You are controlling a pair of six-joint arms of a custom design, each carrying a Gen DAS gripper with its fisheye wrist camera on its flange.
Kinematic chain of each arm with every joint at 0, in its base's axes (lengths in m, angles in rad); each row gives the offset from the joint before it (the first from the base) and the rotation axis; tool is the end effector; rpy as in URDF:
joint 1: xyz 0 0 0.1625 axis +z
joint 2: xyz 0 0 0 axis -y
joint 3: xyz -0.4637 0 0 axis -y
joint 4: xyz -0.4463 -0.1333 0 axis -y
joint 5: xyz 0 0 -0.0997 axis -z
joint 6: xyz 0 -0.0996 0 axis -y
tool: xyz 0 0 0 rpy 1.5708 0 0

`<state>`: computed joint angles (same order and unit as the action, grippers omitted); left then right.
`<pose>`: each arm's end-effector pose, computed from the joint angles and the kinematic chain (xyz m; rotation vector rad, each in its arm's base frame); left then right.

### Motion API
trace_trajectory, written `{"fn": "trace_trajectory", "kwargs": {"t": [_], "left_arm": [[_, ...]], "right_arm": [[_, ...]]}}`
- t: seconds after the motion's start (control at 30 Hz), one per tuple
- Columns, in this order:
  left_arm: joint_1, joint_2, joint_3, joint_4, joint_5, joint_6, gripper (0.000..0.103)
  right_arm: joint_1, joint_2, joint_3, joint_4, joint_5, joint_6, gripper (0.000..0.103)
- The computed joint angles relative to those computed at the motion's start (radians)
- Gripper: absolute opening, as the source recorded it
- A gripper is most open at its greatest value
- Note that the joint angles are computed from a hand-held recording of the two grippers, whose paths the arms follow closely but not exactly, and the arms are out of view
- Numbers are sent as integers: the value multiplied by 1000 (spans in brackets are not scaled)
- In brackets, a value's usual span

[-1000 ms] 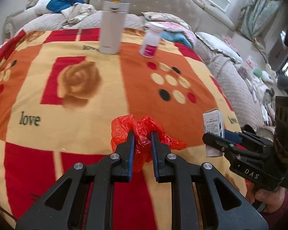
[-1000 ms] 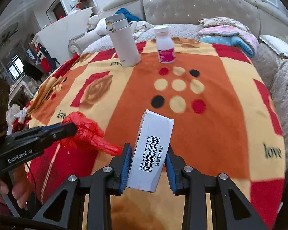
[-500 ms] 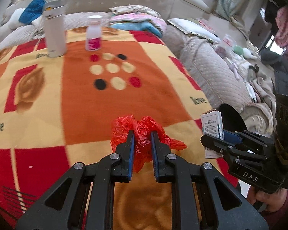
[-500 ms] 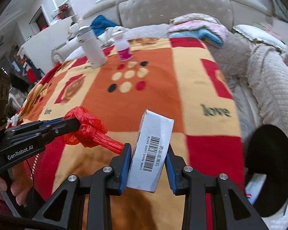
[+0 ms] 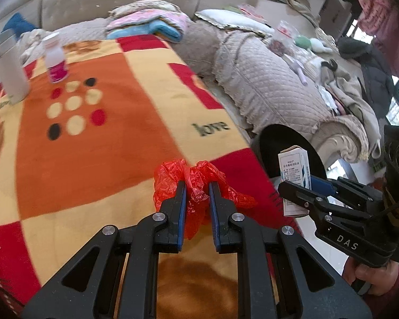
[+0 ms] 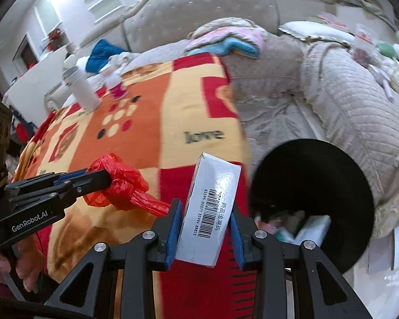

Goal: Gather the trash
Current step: 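Carry the red bag and small white box to the black bin and release both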

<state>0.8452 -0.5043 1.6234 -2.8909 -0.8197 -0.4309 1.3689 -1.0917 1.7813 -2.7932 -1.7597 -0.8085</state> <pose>-0.3226 -0.6670 -0.0664 0.2702 2.5016 -0.7541 -0.0268 -0.7025 0.2564 0.7331 -2.5740 0.5162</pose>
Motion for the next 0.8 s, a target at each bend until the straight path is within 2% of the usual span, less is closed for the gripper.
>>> {"fn": "trace_trajectory", "kwargs": {"t": [0.5, 0.8], "left_arm": [[13, 177, -265, 102, -90, 77, 14], [21, 235, -345, 106, -122, 108, 14]], "right_arm": [[-80, 25, -114, 1, -40, 78, 33], [-102, 52, -156, 15, -53, 103, 33]]}}
